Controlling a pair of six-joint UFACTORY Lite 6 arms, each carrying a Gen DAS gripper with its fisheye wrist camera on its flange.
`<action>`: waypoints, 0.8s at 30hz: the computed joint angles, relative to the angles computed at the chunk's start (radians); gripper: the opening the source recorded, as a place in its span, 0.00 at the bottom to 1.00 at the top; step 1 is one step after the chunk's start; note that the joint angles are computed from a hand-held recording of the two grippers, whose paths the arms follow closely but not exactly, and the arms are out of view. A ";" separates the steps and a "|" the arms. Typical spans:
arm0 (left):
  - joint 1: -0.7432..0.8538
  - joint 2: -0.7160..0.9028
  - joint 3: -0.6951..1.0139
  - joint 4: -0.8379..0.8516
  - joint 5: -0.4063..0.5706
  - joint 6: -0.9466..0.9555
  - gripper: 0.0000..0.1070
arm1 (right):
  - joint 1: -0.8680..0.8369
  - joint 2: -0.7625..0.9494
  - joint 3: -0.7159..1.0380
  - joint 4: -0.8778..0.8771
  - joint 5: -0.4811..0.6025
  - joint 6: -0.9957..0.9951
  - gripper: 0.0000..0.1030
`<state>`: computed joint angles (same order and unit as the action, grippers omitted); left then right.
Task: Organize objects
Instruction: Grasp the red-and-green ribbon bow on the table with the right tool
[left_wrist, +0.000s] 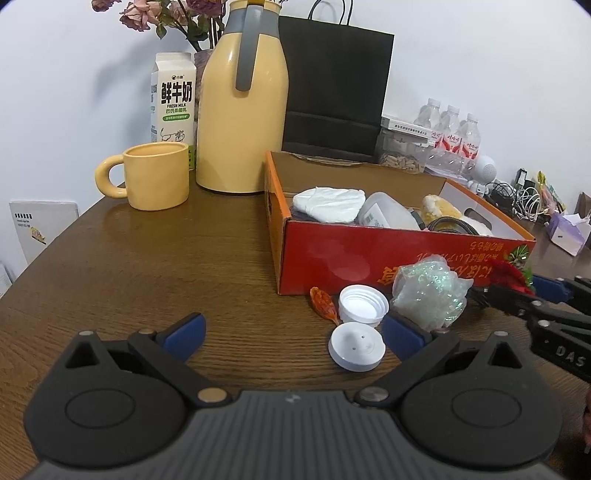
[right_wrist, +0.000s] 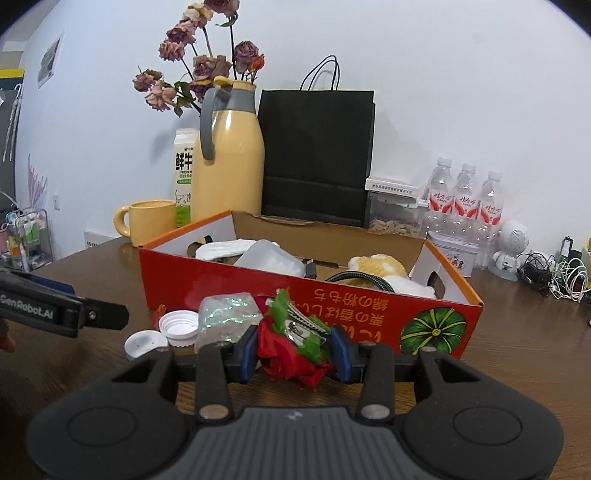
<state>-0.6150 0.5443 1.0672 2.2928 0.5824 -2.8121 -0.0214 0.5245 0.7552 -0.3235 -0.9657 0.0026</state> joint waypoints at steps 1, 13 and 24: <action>0.000 0.002 0.002 0.000 -0.001 -0.001 0.96 | -0.007 -0.005 -0.008 -0.006 -0.010 0.004 0.39; -0.011 0.039 0.038 -0.051 -0.012 0.053 0.96 | -0.095 -0.040 -0.063 -0.074 -0.095 0.064 0.39; -0.047 0.173 0.241 -0.307 -0.094 0.353 0.96 | -0.077 -0.037 -0.070 -0.079 -0.102 0.054 0.39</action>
<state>-0.6623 0.7175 1.3083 1.9859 0.4886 -2.4589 -0.0988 0.4875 0.6854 -0.4026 -1.0673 0.0569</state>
